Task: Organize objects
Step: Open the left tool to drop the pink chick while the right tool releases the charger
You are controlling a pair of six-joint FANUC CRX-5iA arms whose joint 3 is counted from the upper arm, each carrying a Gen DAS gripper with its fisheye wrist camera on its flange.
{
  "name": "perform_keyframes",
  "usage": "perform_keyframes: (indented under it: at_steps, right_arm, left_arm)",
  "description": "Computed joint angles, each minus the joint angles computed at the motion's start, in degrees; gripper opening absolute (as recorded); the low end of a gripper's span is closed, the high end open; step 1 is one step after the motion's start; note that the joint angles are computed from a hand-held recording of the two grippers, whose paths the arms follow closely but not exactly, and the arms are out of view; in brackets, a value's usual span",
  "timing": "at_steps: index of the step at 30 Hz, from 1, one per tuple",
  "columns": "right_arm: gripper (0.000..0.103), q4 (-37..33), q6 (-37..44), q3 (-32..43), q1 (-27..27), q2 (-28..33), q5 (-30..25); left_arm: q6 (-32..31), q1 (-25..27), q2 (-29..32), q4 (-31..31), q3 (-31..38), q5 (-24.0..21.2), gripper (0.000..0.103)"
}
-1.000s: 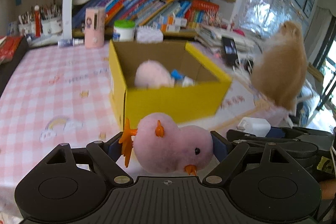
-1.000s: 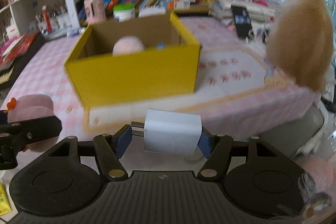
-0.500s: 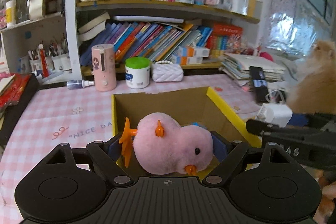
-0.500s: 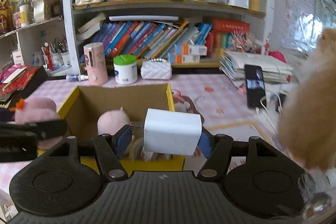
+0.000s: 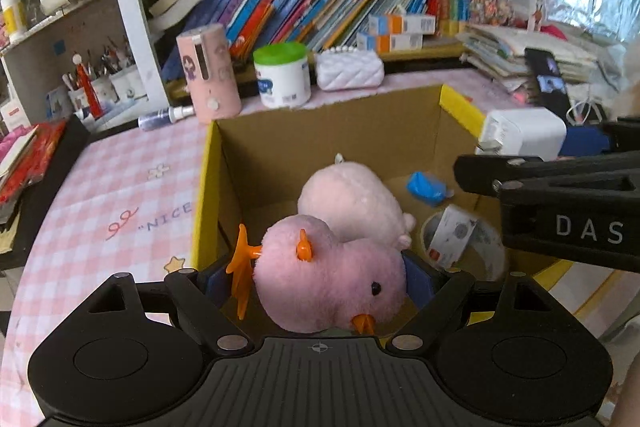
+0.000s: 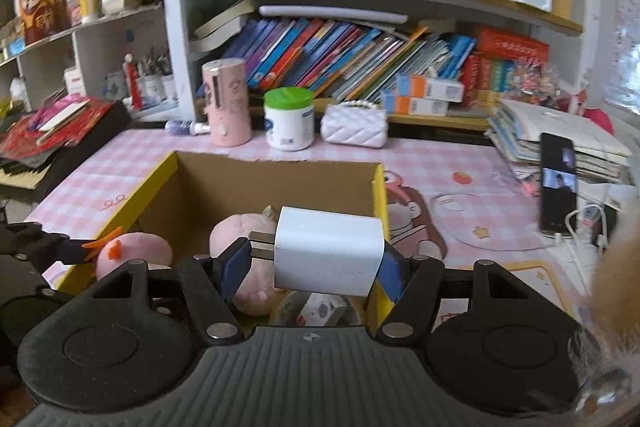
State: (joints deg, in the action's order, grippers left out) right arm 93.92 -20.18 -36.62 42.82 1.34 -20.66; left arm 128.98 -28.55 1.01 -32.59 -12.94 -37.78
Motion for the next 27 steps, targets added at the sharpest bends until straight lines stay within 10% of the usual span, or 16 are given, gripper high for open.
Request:
perform_keyframes:
  at_steps: [12, 22, 27]
  right_arm:
    - [0.063, -12.0, 17.4, 5.0, -0.2, 5.4, 6.6]
    - [0.063, -47.8, 46.6, 13.3, 4.7, 8.9, 4.4]
    - [0.063, -52.7, 53.7, 15.8, 6.0, 10.3, 2.3]
  left_arm:
    - [4.0, -0.8, 0.8, -2.5, 0.6, 0.1, 0.089]
    - [11.5, -5.6, -6.4, -11.2, -2.6, -3.4, 0.094]
    - [19.5, -8.9, -9.2, -16.0, -3.6, -7.8, 0.095]
